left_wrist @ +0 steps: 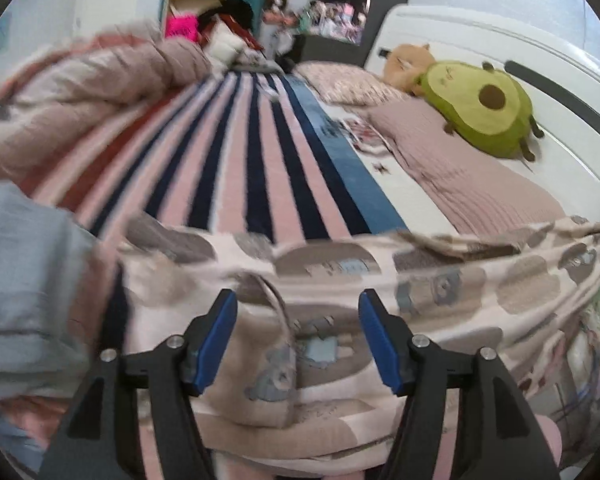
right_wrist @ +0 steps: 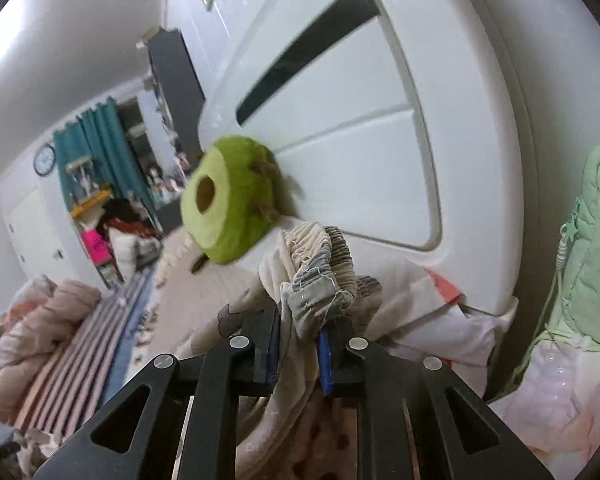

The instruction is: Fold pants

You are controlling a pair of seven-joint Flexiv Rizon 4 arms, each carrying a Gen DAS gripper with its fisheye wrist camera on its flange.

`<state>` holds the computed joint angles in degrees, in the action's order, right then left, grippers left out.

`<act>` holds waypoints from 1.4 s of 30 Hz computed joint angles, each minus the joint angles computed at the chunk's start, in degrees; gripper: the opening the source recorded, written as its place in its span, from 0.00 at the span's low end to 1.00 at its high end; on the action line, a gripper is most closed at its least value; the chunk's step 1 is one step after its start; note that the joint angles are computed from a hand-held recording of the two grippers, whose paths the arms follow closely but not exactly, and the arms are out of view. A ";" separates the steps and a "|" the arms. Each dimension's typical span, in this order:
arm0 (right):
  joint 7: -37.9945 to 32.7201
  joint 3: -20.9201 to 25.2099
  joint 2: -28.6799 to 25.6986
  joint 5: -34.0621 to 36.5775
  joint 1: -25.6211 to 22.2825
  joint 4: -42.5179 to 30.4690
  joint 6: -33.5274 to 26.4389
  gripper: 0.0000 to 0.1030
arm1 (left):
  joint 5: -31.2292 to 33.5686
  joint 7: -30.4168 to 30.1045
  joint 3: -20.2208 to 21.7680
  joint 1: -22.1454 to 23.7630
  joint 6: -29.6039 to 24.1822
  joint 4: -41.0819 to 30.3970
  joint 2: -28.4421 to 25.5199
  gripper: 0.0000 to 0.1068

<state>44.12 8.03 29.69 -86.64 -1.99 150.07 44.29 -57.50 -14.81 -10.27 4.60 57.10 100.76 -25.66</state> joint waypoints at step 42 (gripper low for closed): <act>-9.11 1.60 -5.70 4.69 2.70 -3.77 -3.49 0.10 | 33.28 -16.26 5.29 -2.10 -1.18 -20.70 -13.18 0.45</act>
